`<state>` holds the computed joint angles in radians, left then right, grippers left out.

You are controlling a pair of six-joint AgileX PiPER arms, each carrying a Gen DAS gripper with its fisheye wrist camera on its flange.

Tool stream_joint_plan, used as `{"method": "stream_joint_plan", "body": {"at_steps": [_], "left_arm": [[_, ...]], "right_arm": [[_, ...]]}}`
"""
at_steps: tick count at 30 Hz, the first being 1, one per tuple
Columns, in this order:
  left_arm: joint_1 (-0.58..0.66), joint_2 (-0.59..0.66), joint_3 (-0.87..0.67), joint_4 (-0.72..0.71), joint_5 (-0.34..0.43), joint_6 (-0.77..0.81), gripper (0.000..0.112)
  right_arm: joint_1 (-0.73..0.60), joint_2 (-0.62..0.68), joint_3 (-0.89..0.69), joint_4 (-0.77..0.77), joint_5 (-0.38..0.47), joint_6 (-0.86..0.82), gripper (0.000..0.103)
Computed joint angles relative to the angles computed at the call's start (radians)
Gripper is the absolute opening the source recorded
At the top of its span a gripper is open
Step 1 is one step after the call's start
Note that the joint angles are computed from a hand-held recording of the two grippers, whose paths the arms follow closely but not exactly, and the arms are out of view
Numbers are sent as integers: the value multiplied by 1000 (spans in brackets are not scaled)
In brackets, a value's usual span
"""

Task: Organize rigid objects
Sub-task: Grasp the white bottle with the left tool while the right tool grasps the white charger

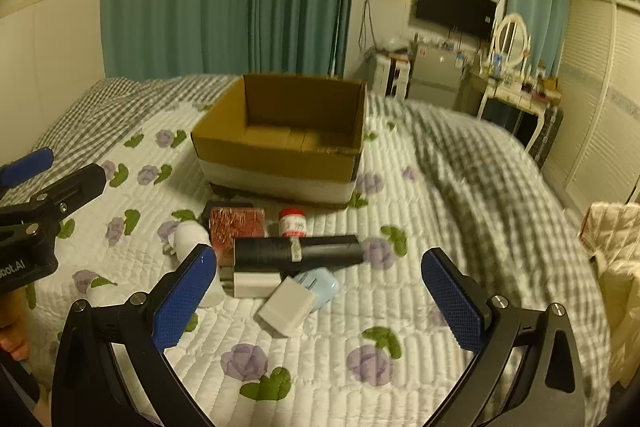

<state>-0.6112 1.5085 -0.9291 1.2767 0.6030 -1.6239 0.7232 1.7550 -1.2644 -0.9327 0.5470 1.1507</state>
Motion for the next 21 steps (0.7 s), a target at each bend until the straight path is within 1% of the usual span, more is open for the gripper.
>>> {"method": "stream_joint_plan", "body": {"at_steps": [2,4,7,9,10,12,13,14,15,16,17,19,21], "left_arm": [[27,42,-13,-48,-25,39,99],[50,88,-30,-103,-37,83,99],[78,134,-30,-142,-91,113,99],[84,157,-40,-174,-96,143,99],[88,170,-48,-197,-98,168,99],[93,189,-63,-231,-91,204,99],[96,198,-69,-239,-84,215,99],[100,204,-79,-258,-78,236,99],[104,211,-92,-280,-71,260,99],[109,219,-107,-305,-66,286,99],[115,227,-126,-337,-65,322,99],[114,244,-161,-377,-58,371,99],[109,274,-209,-423,-42,427,99]], "right_arm": [[-21,47,-25,66,-5,-52,103],[-41,122,-78,164,27,-148,103],[-88,224,-163,407,60,-377,103],[-123,274,-204,566,40,-509,103],[-130,295,-225,597,40,-539,103],[-131,360,-307,624,80,-593,103],[-129,392,-350,627,107,-614,97],[-125,426,-398,633,139,-636,86],[-123,450,-424,642,153,-647,80],[-121,467,-438,650,163,-655,69],[-115,481,-445,632,170,-638,61],[-110,464,-412,606,149,-605,58],[-105,431,-374,542,133,-539,55]]}}
